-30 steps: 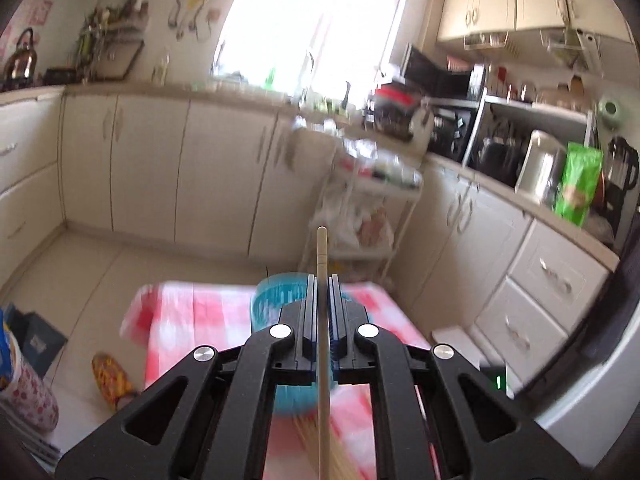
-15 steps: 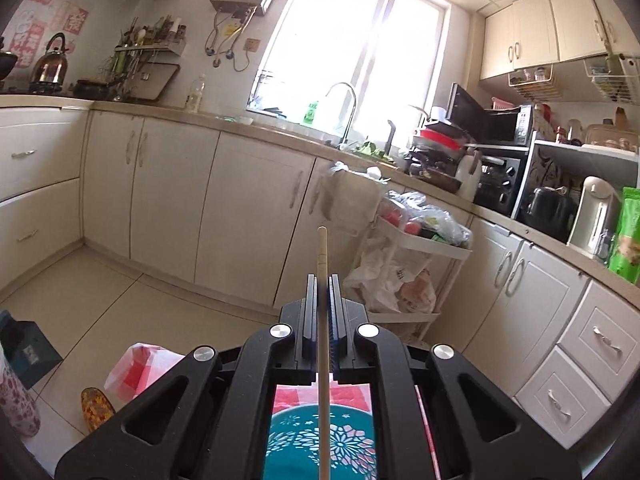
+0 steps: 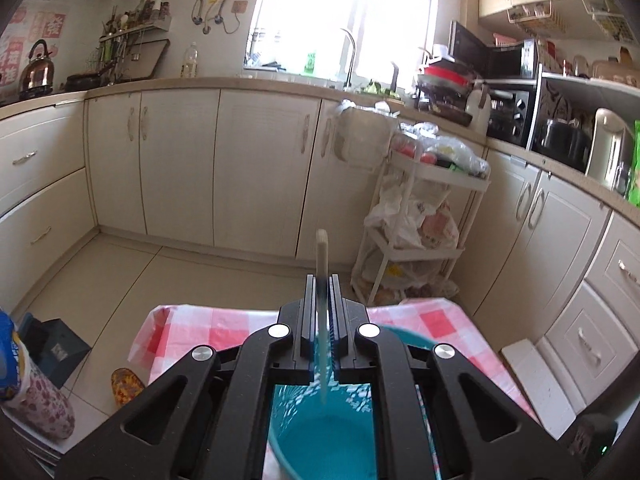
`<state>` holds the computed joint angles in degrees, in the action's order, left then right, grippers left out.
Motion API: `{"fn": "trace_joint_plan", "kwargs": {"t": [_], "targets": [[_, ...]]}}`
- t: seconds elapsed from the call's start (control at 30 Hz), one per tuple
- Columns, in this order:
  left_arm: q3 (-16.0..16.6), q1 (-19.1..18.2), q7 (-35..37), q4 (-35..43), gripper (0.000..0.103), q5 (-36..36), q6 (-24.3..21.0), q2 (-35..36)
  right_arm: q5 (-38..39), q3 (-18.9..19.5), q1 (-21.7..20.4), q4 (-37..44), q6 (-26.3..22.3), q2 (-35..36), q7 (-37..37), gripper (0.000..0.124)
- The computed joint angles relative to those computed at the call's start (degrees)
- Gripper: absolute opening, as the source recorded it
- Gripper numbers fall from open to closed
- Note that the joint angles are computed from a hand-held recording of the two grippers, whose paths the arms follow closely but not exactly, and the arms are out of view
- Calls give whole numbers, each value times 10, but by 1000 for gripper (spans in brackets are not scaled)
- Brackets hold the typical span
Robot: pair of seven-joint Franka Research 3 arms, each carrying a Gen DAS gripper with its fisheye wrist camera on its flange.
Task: Organize utensils
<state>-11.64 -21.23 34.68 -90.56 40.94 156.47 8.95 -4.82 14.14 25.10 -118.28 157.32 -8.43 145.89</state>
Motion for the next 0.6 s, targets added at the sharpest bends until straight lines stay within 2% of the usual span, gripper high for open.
{"fn": "trace_joint_plan", "kwargs": {"t": [0.07,0.17,0.23,0.3,0.43,0.53,0.6], "targets": [[-4,3,14,-19,9,-13,-5,-13,-4,1,-1,0,3,-1,4,5],[-4,9,-5,-61,31,-3,-1,-47,-13,3,-5,-6,17,-6,13,5],[-4,18,-63,-108,47,35,10,-87,-17,4,-9,-10,27,-10,20,5],[-11,37,-128,-164,52,71,29,-135,-23,7,-15,-17,41,-16,29,5],[-35,82,-216,-267,63,111,54,-222,-26,12,-22,-25,63,-22,35,5],[-38,92,-210,-336,67,70,63,-264,-35,20,-31,-27,87,-25,42,5],[-30,83,-176,-374,68,19,62,-273,-51,29,-42,-28,103,-29,53,5]]}}
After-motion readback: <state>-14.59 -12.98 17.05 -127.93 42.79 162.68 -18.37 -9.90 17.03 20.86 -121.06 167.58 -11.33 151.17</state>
